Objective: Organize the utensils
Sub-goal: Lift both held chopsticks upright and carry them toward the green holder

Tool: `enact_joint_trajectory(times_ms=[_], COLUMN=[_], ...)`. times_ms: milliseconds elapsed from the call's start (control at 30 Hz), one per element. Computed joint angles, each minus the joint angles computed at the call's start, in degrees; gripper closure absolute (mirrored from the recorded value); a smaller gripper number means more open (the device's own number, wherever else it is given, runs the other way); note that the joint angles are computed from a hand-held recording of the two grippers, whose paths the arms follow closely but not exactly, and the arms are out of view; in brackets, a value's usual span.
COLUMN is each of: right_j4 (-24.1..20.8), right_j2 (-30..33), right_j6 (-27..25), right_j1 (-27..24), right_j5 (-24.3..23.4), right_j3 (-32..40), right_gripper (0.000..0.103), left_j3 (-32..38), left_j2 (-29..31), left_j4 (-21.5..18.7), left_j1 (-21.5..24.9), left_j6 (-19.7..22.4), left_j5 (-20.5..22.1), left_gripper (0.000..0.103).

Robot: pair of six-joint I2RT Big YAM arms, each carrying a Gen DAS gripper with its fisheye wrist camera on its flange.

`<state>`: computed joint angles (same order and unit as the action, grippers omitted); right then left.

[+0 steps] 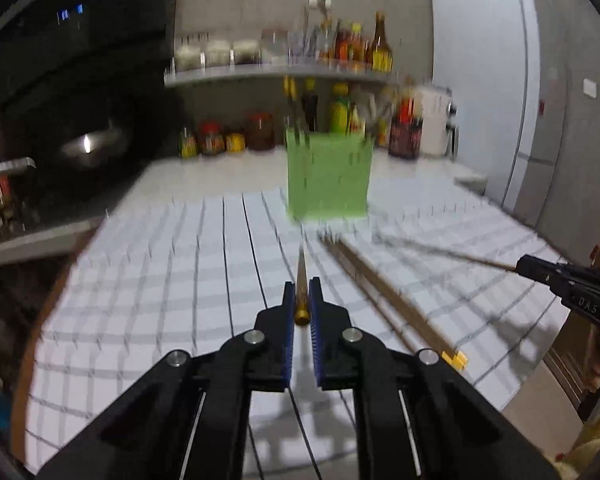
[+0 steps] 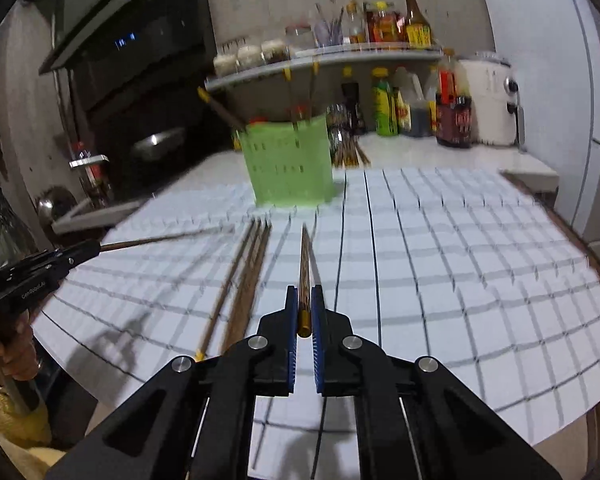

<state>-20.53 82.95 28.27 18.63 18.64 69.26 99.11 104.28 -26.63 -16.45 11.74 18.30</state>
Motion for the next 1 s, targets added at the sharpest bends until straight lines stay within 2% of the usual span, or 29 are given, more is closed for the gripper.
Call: enact_joint_trajectory(times_ms=[267, 367, 600, 800, 900, 1000], right_j4=[2.2, 1.4, -2.3, -5.3, -6.0, -6.3], right_j2=[-1.8, -1.1, 1.7, 4.6, 6.1, 7.4], right_j6=[-3.7, -5.4, -8.7, -10.0, -10.8, -11.4], right_j1=[-2.1, -2.7, -2.6, -3.3, -3.6, -3.7], right_j5=[0.9, 1.1, 1.5, 0.5, 0.5, 0.4], right_j3=[5.2, 8.4, 14.2, 18.9, 20.8, 22.0], right_gripper=[0.096, 0.096, 0.096, 0.096, 0.096, 0.096], left_j3=[4.1, 5.8, 6.9, 9.4, 10.9, 11.6], left_j2=[-0.3, 0.2, 1.0, 2.2, 3.3, 4.0], left_j4=[5.3, 5.9, 6.0, 4.2, 3.1, 3.8], left_j1=[1.0, 1.2, 1.0, 1.4, 1.4, 1.5], left_j6=[-5.1, -6.5, -6.5, -6.9, -7.0, -7.4], left_j5=[2.6, 3.2, 3.4, 4.7, 4.4, 3.9], left_gripper=[0.096, 0.096, 0.096, 0.096, 0.096, 0.096])
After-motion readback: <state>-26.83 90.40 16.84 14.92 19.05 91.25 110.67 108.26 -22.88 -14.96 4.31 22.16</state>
